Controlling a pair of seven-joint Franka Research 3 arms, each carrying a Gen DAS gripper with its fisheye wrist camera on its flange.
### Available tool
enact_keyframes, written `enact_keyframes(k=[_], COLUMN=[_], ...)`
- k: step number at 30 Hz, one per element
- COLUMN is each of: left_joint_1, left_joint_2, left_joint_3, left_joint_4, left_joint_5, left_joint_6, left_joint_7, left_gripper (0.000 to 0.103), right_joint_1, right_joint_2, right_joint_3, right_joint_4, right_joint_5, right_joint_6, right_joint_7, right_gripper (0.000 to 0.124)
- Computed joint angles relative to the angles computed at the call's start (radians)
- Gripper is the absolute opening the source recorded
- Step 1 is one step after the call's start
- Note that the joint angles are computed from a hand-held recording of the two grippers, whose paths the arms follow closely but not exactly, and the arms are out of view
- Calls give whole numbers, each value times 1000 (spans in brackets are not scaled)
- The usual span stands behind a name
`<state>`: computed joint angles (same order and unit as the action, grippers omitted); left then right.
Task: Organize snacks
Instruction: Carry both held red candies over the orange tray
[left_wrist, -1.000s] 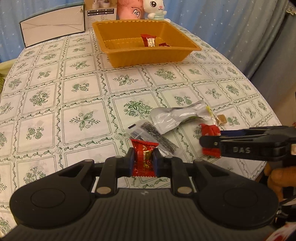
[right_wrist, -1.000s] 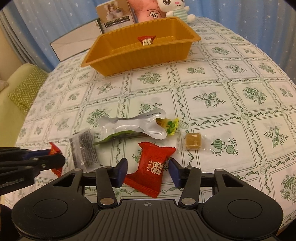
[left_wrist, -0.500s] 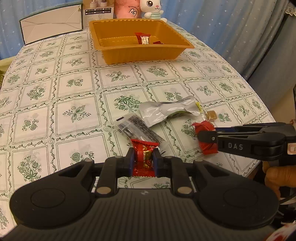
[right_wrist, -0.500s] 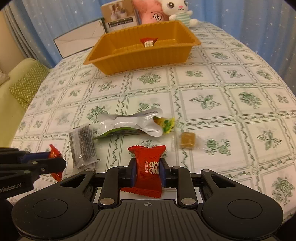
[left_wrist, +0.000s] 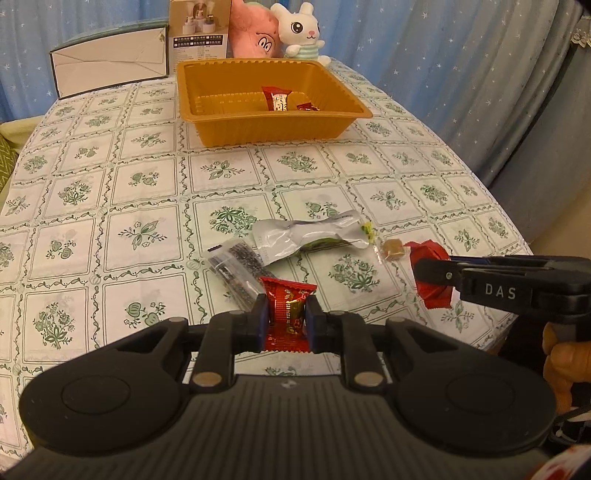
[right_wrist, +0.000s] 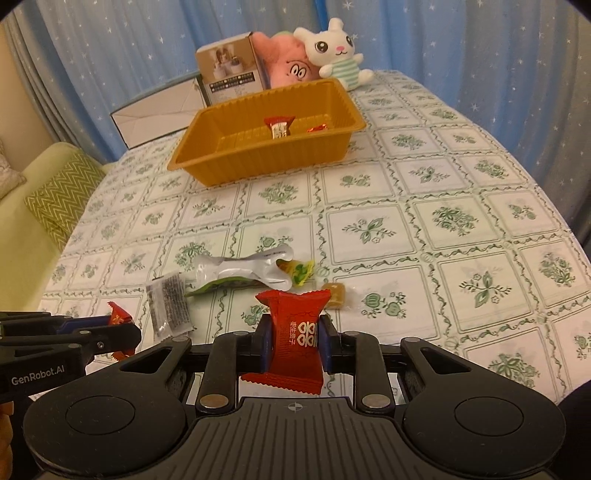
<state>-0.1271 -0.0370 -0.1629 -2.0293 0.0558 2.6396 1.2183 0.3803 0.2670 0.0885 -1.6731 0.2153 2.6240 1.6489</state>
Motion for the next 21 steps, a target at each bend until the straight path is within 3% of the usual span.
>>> enact_keyframes(k=[21], left_joint_1=[-20], left_joint_2=[13], left_joint_3=[-15], left_joint_4=[43], left_joint_5=[45], left_joint_6=[-12], left_joint_7=[-116], left_gripper=[18], right_joint_1=[-26], right_joint_2=[-47], right_joint_3=[8], right_joint_4=[-40], right_joint_5=[70], right_joint_6=[15], right_joint_7=[-59], right_gripper=[26])
